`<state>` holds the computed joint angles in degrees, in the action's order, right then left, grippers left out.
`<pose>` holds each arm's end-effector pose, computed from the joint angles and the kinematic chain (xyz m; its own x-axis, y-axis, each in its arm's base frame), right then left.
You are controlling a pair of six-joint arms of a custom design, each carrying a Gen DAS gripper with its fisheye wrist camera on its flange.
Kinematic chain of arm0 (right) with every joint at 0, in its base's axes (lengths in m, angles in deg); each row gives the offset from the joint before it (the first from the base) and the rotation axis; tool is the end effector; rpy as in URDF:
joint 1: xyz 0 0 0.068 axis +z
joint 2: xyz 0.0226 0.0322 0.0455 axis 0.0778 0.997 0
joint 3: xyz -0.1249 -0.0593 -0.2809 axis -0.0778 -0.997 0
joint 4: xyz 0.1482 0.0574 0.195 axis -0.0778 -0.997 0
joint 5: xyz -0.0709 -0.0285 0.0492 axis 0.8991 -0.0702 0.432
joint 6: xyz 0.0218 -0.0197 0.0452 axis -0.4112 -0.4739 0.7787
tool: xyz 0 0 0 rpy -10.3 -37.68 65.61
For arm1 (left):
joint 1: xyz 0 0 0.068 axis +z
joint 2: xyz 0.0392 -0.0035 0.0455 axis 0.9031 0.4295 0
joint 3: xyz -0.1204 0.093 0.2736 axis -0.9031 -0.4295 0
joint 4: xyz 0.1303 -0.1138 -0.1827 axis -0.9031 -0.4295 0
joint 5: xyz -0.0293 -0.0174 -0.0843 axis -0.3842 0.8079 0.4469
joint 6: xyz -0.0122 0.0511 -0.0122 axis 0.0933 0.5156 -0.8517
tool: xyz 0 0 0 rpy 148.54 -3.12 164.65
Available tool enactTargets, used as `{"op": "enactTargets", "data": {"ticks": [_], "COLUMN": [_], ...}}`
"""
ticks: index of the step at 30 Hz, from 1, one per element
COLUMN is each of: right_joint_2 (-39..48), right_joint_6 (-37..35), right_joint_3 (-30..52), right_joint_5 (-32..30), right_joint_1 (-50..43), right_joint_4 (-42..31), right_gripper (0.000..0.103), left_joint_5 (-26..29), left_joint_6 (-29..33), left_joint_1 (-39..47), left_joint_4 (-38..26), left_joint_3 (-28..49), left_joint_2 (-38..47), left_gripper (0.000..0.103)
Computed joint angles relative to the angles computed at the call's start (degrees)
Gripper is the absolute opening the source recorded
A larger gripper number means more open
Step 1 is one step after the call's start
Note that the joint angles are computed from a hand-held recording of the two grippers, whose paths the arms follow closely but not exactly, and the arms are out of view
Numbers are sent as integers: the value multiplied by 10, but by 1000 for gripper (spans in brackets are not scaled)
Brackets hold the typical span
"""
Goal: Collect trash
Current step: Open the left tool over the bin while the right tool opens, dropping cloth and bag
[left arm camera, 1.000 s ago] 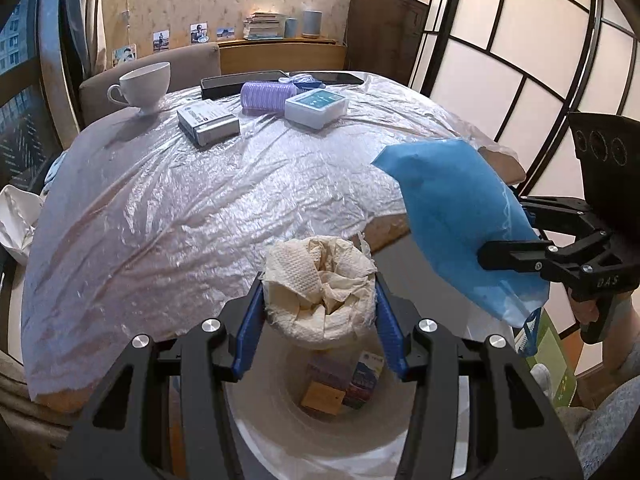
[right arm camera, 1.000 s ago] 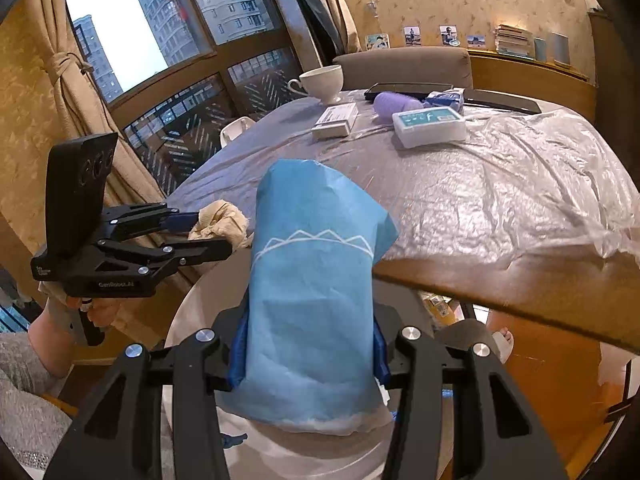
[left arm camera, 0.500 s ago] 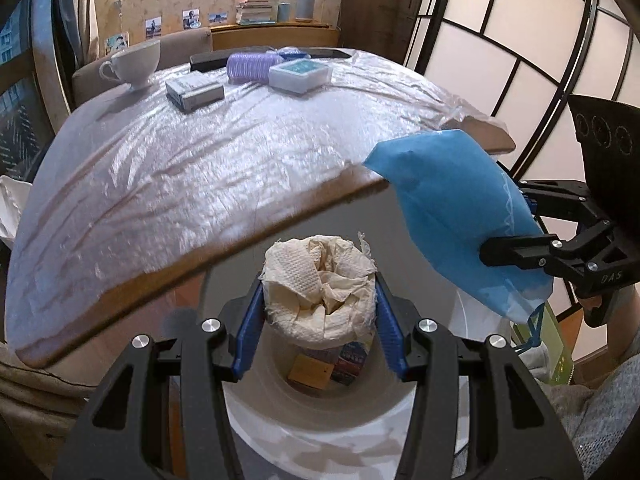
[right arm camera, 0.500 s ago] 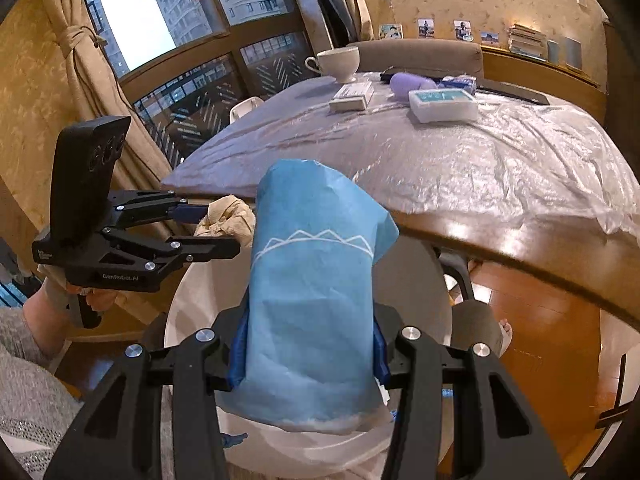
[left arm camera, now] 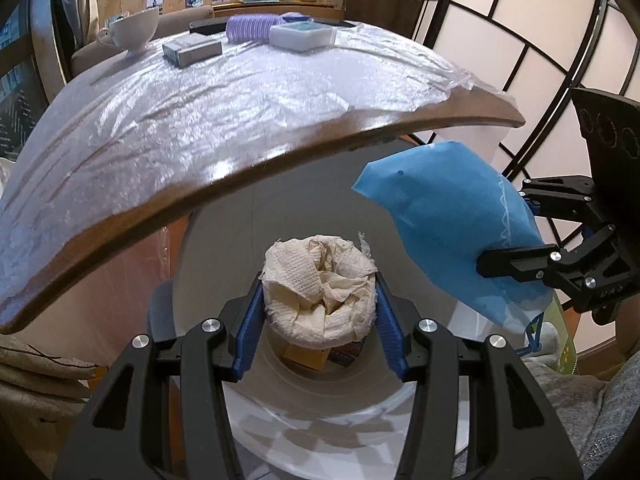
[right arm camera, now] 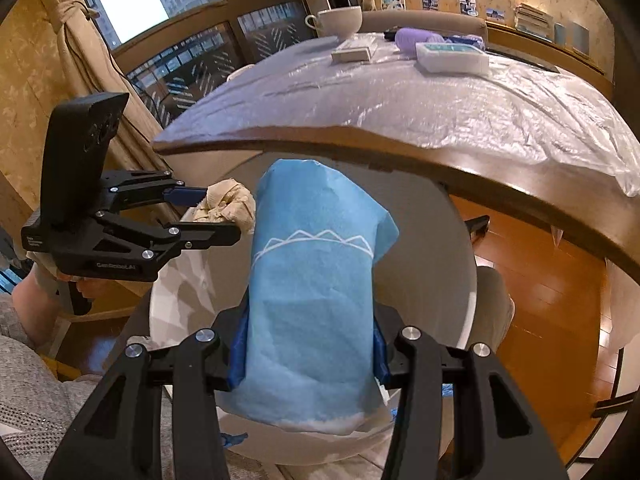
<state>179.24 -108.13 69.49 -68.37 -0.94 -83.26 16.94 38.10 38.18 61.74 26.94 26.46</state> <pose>0.2943 -0.0059 0.0957 -0.5976 -0.5368 -0.5957 -0.7685 0.5954 0.2344 0.2193 -0.1082 0.1485 -0.8137 0.1248 -0.5678 0.2409 0.9613 -0.1339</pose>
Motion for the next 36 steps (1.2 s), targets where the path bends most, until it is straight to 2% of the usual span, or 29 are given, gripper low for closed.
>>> {"op": "enactTargets", "data": {"ticks": [15,36], "right_joint_2": [30,46], "right_joint_6": [51,75], "right_joint_3": [-7,-1], "right_joint_5": [50,78], "right_joint_1": [41,53], "right_joint_4": [75,94], "right_gripper": [47,48], "left_joint_5": [-10,-30], "left_joint_6": [11,9], "left_joint_1": [-4,-19], "left_joint_4": [2,-10], "left_joint_3": [27,55], "left_joint_2": [69,111], "left_gripper": [52,52]}}
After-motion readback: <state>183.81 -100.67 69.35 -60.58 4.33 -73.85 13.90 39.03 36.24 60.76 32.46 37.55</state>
